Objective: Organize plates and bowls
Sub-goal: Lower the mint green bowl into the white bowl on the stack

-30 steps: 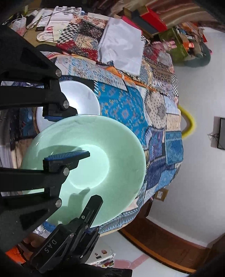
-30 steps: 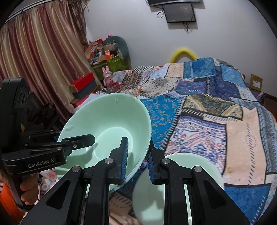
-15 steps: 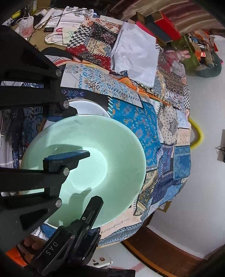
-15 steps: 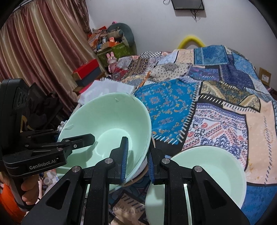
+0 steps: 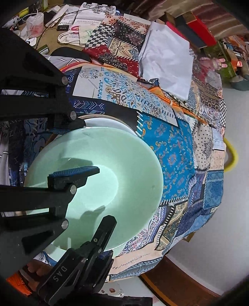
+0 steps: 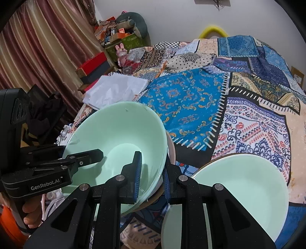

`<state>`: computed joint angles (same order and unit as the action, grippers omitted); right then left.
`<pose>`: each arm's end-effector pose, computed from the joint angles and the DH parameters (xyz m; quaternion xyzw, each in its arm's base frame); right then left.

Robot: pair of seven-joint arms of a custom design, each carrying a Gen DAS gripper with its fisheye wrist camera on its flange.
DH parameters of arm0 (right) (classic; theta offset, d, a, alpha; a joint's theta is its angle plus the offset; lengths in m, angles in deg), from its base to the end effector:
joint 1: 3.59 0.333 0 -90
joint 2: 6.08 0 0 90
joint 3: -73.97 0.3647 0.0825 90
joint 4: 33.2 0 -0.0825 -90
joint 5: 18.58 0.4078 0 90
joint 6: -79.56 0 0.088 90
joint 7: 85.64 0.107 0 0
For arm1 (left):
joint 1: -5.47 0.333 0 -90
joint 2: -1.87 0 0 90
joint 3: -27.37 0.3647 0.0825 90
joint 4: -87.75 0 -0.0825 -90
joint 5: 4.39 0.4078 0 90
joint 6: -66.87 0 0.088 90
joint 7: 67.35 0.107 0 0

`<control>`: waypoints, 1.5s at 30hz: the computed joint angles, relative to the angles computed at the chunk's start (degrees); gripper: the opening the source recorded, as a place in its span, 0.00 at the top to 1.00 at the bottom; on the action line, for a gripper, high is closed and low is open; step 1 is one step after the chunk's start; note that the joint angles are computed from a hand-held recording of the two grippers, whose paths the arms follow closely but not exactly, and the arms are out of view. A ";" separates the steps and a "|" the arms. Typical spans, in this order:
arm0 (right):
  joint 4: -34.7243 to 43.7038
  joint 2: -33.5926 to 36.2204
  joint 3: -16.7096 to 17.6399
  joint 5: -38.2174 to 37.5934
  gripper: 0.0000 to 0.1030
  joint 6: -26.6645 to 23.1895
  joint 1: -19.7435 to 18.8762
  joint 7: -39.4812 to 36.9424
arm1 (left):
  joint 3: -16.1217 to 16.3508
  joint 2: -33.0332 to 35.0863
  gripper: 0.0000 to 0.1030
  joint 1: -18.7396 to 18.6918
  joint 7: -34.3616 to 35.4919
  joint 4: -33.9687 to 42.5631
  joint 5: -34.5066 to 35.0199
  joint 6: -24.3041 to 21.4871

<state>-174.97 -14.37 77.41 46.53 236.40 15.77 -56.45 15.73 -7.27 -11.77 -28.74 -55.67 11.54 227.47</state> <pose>0.4647 0.1575 0.4056 -0.8008 0.4866 -0.0220 0.3486 0.4294 -0.2535 0.4203 -0.7349 0.6344 -0.2135 0.1086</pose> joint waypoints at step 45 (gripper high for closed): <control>-1.18 0.38 -0.11 -4.65 0.68 1.05 -0.78 1.42 | 2.35 -2.74 0.54 -0.19 1.18 -3.54 -0.45 -1.12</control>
